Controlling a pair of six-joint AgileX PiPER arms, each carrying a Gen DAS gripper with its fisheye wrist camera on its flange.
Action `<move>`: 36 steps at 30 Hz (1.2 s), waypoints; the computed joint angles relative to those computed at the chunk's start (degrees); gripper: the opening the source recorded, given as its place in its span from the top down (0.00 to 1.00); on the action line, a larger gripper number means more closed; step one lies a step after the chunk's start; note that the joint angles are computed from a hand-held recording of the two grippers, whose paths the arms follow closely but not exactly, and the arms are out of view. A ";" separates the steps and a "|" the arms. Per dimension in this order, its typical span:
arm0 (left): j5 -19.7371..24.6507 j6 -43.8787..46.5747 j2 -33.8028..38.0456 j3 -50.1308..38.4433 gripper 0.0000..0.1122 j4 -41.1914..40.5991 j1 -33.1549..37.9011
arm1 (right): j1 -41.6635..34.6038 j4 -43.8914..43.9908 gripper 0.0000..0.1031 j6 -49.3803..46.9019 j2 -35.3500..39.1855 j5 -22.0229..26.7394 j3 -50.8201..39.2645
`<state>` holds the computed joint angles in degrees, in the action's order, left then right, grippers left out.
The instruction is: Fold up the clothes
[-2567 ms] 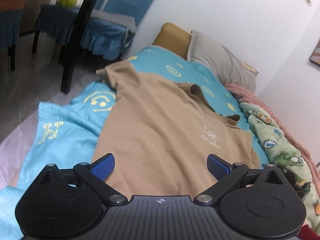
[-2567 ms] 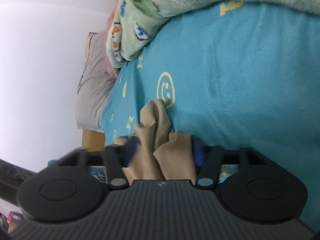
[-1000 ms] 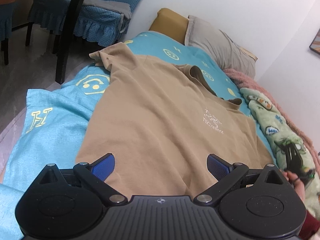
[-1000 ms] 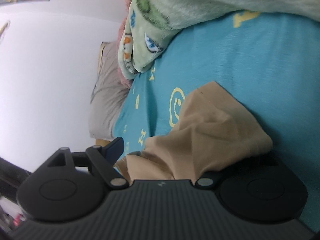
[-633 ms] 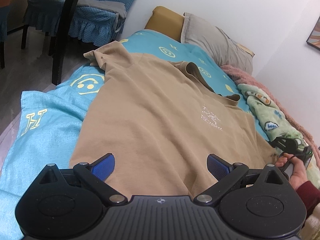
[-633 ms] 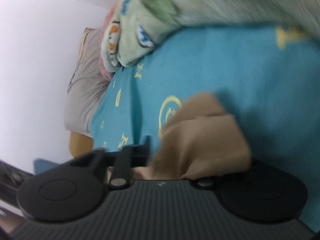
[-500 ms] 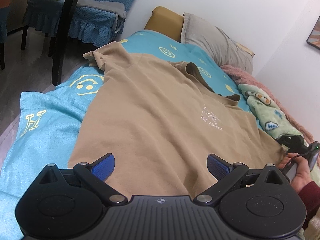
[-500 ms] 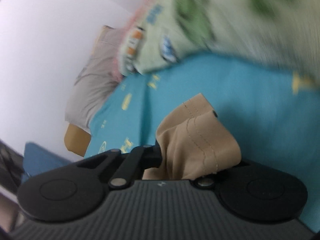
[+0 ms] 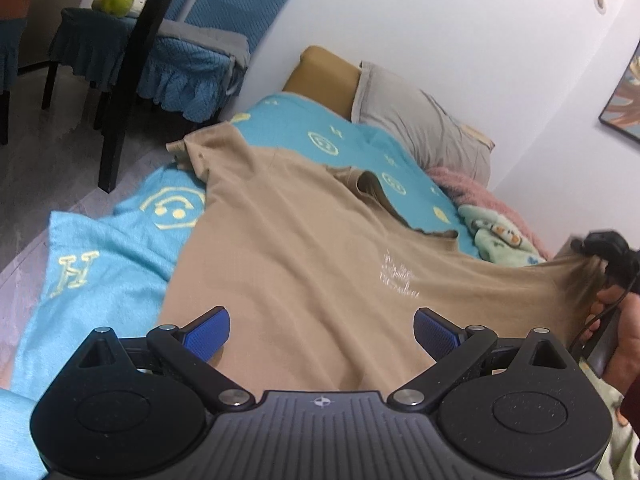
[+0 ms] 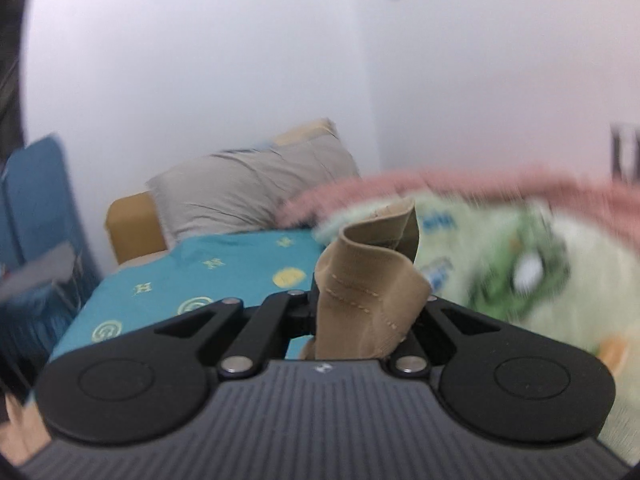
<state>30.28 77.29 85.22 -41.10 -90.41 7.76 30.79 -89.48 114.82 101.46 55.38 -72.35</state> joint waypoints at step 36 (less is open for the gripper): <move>-3.14 -0.49 -3.26 0.92 0.12 13.16 -2.26 | 28.30 25.29 0.00 -10.35 -20.56 -1.45 9.04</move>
